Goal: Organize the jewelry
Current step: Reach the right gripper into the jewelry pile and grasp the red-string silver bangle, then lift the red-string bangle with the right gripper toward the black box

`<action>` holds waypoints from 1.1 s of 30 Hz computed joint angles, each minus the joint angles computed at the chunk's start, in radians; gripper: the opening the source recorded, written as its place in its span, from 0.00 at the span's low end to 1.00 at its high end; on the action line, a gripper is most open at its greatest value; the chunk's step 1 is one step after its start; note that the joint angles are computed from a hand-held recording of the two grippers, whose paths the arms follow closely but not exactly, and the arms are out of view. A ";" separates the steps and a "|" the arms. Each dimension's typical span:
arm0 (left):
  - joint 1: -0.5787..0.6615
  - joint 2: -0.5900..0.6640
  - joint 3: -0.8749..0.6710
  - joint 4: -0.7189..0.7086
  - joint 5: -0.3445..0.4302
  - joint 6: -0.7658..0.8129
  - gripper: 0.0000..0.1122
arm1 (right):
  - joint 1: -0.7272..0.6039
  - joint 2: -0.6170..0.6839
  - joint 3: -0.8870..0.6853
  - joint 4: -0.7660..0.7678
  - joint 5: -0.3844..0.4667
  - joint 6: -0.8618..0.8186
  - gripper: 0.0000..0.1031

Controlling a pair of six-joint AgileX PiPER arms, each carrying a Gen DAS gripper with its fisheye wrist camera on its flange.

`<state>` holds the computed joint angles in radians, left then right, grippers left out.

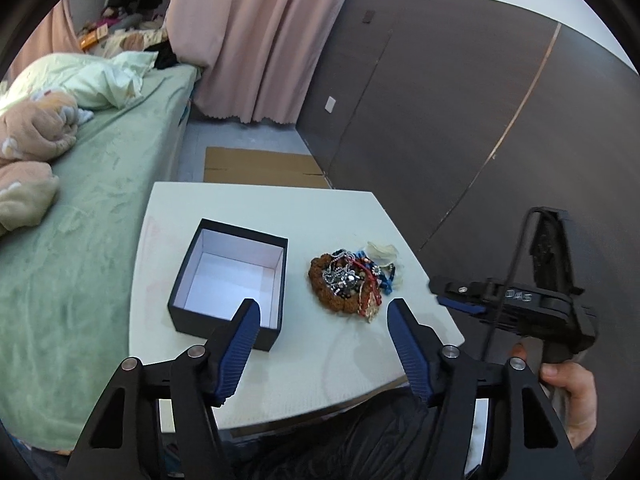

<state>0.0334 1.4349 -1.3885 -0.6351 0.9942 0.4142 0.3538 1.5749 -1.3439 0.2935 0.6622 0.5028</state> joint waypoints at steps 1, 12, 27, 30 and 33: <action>-0.006 0.022 -0.018 0.006 0.000 -0.012 0.58 | -0.006 0.033 -0.026 0.012 0.013 -0.013 0.37; -0.019 0.131 -0.112 0.034 -0.006 -0.061 0.56 | -0.054 0.323 -0.319 0.008 0.169 -0.072 0.27; -0.052 0.237 -0.192 0.057 -0.018 -0.073 0.53 | -0.084 0.362 -0.385 0.056 0.200 -0.134 0.05; -0.072 0.249 -0.204 0.062 -0.018 -0.084 0.52 | -0.098 0.294 -0.307 0.112 0.161 -0.175 0.05; -0.097 0.254 -0.206 0.064 -0.016 -0.091 0.52 | -0.113 0.234 -0.241 0.168 0.130 -0.207 0.05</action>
<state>-0.0634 1.6892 -1.5947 -0.5711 0.9785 0.3231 0.2403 1.8086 -1.5852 0.4612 0.7924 0.2953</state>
